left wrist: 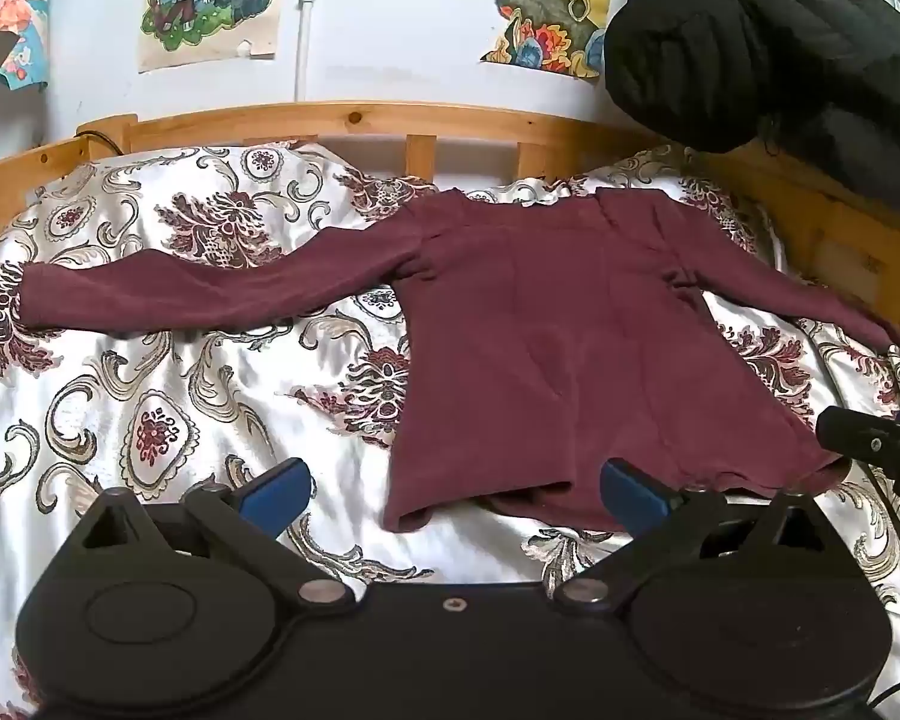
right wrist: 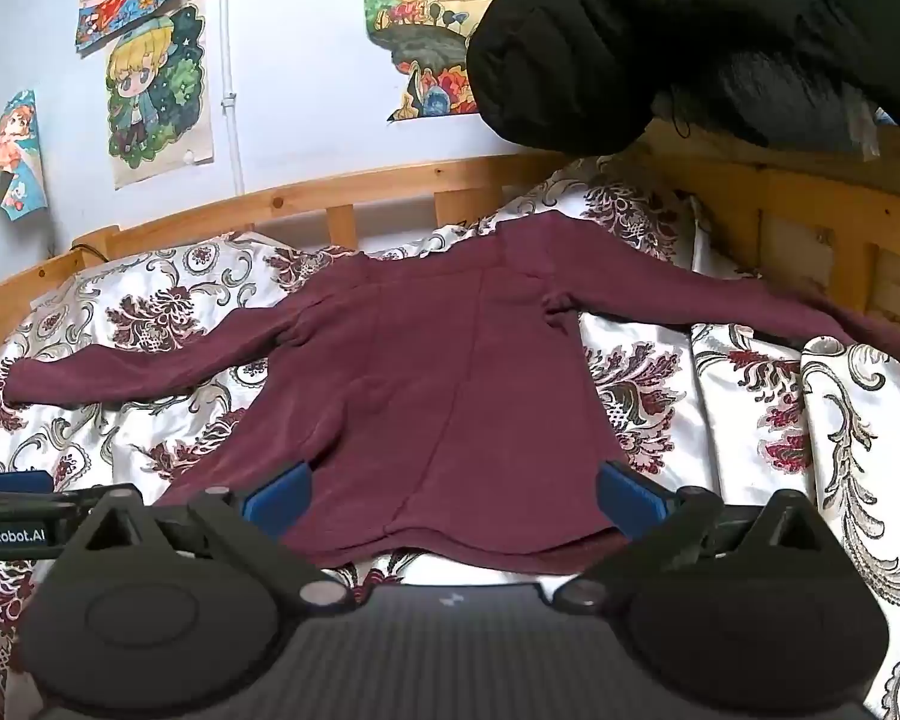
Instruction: Fold small clothes
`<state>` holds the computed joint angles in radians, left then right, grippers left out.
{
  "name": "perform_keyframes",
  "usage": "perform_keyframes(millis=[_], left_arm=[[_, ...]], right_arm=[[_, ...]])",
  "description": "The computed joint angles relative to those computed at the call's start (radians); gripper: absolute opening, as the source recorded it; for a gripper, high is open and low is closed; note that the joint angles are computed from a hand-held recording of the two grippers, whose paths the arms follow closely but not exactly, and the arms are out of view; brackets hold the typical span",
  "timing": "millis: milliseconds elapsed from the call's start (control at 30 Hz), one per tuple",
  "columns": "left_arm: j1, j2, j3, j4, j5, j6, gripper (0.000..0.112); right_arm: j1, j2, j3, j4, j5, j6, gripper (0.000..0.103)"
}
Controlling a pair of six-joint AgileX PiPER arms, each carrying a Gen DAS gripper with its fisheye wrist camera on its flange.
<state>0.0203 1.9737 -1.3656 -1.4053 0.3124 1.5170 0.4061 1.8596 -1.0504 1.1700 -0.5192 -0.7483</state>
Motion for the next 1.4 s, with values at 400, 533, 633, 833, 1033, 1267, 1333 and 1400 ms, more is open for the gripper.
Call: perform_keyframes(millis=[400, 533, 633, 833, 1033, 1267, 1333, 1400], left_arm=[[-0.009, 0.006, -0.02, 0.077, -0.006, -0.081, 0.102], [-0.01, 0.007, -0.022, 0.096, -0.006, -0.1, 0.102], [-0.011, 0.006, -0.022, 0.099, -0.008, -0.104, 0.102], [-0.009, 0.007, -0.023, 0.107, -0.005, -0.111, 0.102], [-0.008, 0.008, -0.023, 0.109, -0.006, -0.114, 0.102], [-0.01, 0.01, -0.022, 0.117, -0.01, -0.121, 0.102], [-0.009, 0.009, -0.019, 0.108, -0.01, -0.112, 0.102], [-0.01, 0.009, -0.02, 0.112, -0.01, -0.116, 0.102]], right_arm=[[-0.005, -0.017, 0.014, -0.003, 0.008, 0.01, 0.103], [-0.005, -0.016, 0.015, -0.002, 0.01, 0.018, 0.103], [-0.009, -0.016, 0.012, 0.003, 0.017, 0.019, 0.103], [-0.01, -0.017, 0.01, 0.016, 0.025, 0.014, 0.103], [-0.011, -0.018, 0.009, 0.024, 0.028, 0.011, 0.103], [-0.023, -0.023, 0.01, 0.026, 0.049, 0.025, 0.103], [-0.025, -0.024, 0.011, 0.034, 0.051, 0.031, 0.103], [-0.025, -0.025, 0.011, 0.044, 0.048, 0.029, 0.103]])
